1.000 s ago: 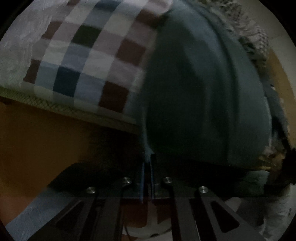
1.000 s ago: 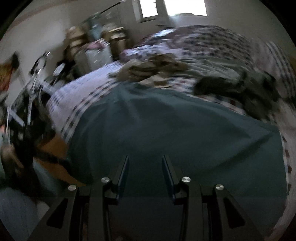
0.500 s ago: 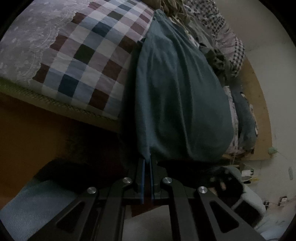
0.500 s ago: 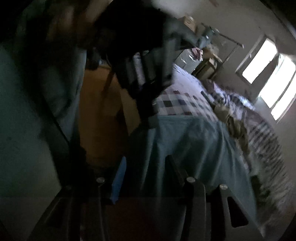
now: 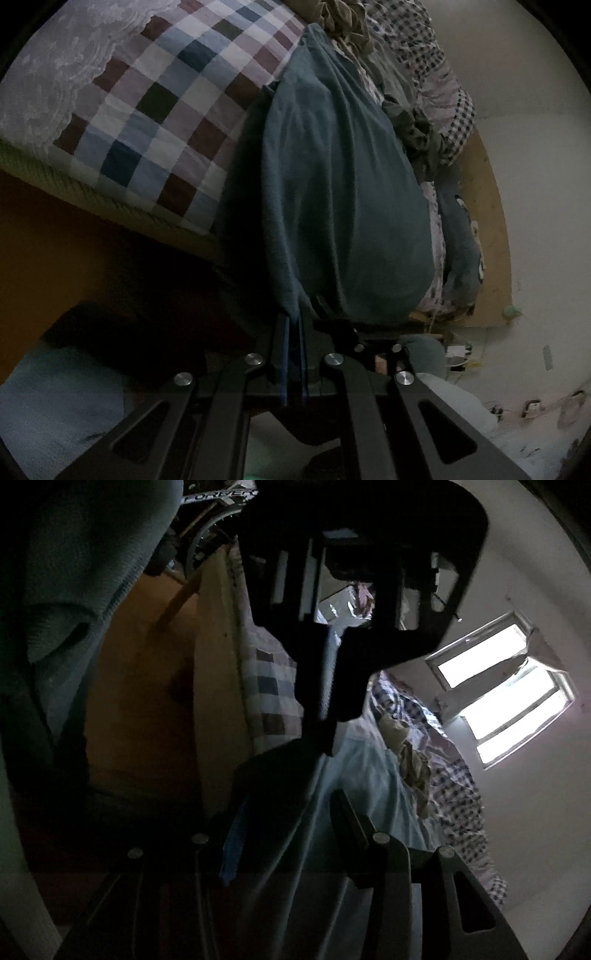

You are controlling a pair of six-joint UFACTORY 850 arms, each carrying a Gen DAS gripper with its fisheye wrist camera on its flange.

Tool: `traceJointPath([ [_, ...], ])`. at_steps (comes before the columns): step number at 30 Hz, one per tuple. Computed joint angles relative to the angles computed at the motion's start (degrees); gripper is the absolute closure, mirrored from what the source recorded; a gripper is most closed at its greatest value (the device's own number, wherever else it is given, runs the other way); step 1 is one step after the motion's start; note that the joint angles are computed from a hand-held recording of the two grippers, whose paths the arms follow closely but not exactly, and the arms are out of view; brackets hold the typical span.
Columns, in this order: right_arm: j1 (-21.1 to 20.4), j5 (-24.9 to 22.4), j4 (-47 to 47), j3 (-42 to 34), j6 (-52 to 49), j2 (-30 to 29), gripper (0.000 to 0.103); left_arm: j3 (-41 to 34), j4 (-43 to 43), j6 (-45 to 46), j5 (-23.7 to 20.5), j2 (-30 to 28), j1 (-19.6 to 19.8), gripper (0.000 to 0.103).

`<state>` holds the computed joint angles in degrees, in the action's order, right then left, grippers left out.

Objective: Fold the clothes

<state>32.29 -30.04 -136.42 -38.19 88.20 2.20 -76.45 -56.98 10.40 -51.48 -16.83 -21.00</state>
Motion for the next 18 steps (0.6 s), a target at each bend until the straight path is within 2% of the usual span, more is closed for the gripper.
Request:
traceJointPath([
  [2,0.8,-3.4,0.15,-0.04,-0.15,-1.11,0.056,0.31,-1.64,0.2,-0.34,0.18,0.31,0.1],
  [7,2.47,-6.86,2.41,-0.3,-2.74,-2.87,0.059,1.53,-4.07,-0.59,-0.25,0.63,0.84,0.1],
  [8,2.37,-6.01,2.37,-0.34,-2.82,-2.78,0.061,1.86,-4.59,-0.52,-0.16,0.75,0.88,0.1],
  [9,2.12,-4.72,2.2,-0.41,-2.84,-2.58,0.073,2.2,-5.12,-0.45,-0.07,0.87,0.91,0.1],
  [10,1.74,-3.11,2.17,-0.58,-2.53,-2.14,0.089,2.56,-5.53,-0.66,0.26,1.03,0.88,0.1],
  [11,1.32,-1.39,2.18,-0.78,-2.11,-1.64,0.094,2.82,-5.5,-1.18,0.63,1.18,0.82,0.1],
  [14,0.01,3.78,2.19,-1.45,-0.79,-0.24,0.096,3.25,-2.26,-4.13,3.26,1.93,0.02,0.098],
  [15,-0.52,5.81,2.44,-1.86,-0.44,0.28,0.096,3.51,-0.92,-5.28,4.44,2.41,-0.28,0.091],
  [16,-1.09,7.94,2.83,-2.34,-0.16,0.81,0.096,4.11,0.1,-6.5,6.11,3.15,-0.61,0.072],
  [17,-1.66,10.08,3.28,-2.84,0.07,1.31,0.096,4.82,1.03,-7.65,7.98,3.97,-1.06,0.061],
  [18,-2.03,11.47,3.82,-3.32,0.08,1.52,0.096,5.52,2.04,-8.85,9.85,4.78,-1.56,0.042],
])
